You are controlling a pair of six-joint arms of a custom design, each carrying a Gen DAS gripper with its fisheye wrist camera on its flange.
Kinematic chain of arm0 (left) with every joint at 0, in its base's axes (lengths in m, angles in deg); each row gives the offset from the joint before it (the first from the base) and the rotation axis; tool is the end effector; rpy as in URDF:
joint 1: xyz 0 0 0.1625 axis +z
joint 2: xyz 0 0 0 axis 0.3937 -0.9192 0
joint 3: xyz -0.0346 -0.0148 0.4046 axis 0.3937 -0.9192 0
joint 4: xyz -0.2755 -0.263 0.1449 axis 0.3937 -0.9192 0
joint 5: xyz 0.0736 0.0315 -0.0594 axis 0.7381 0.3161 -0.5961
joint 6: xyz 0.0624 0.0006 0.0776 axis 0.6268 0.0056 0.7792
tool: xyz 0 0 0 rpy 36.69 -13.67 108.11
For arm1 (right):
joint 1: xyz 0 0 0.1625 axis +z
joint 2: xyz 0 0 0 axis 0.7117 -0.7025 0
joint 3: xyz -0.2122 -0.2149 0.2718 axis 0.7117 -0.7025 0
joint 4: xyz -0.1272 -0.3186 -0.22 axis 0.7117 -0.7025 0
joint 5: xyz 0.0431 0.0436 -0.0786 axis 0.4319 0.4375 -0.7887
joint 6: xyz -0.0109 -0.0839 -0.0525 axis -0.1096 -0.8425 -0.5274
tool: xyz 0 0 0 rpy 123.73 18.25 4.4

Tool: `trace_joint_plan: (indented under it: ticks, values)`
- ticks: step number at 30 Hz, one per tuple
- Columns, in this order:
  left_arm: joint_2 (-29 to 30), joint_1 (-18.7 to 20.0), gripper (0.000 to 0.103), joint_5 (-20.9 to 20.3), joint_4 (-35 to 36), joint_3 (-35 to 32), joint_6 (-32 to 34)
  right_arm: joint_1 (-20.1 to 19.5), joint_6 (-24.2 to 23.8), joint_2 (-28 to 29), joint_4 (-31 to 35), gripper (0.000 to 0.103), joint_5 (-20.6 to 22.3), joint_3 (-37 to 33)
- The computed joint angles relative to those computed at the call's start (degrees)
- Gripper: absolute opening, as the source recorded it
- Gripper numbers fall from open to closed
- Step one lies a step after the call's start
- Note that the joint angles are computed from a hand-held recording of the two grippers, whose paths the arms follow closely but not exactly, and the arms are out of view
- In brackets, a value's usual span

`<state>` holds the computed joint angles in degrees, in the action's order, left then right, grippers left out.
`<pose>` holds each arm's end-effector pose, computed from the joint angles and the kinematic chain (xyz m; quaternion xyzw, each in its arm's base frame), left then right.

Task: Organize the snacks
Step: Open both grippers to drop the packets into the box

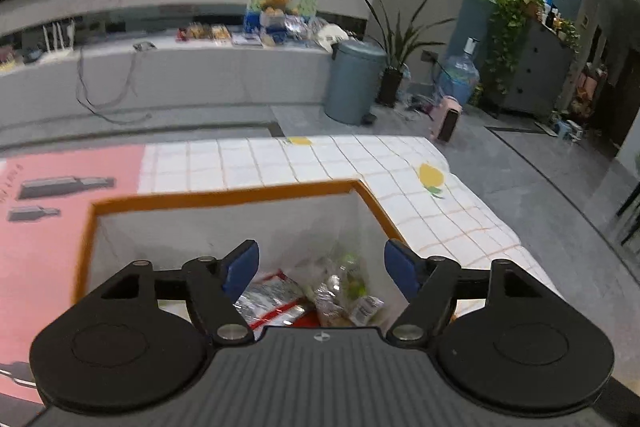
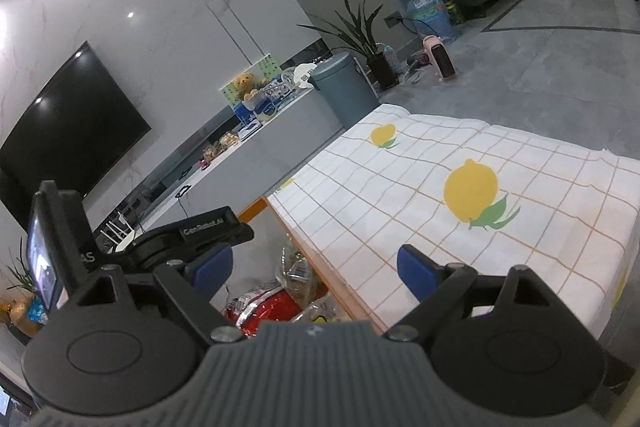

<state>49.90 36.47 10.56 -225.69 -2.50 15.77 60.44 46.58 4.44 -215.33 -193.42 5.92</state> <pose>-0.2613 -0.7920 0.2124 0.3380 0.8711 -0.3101 0.1752 0.2480 -0.6420 0.2180 -0.1535 -0.7461 0.6174 0.1964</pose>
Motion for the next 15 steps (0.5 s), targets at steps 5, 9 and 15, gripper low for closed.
trace_joint_plan:
  ticks: [5,9,15]
  values:
    - [-3.1,-0.9,0.093,0.3,-3.9,3.7,2.6,0.5,-1.3,0.5,0.1,0.088,-1.4,-1.0]
    - [-6.0,-2.0,0.098,1.0,-8.1,7.4,5.4,0.9,-2.2,0.8,-1.1,0.088,-1.7,-1.3]
    - [-10.0,-3.8,0.1,3.9,-14.6,12.7,11.2,0.8,-3.6,1.0,3.5,0.088,-1.5,-2.2]
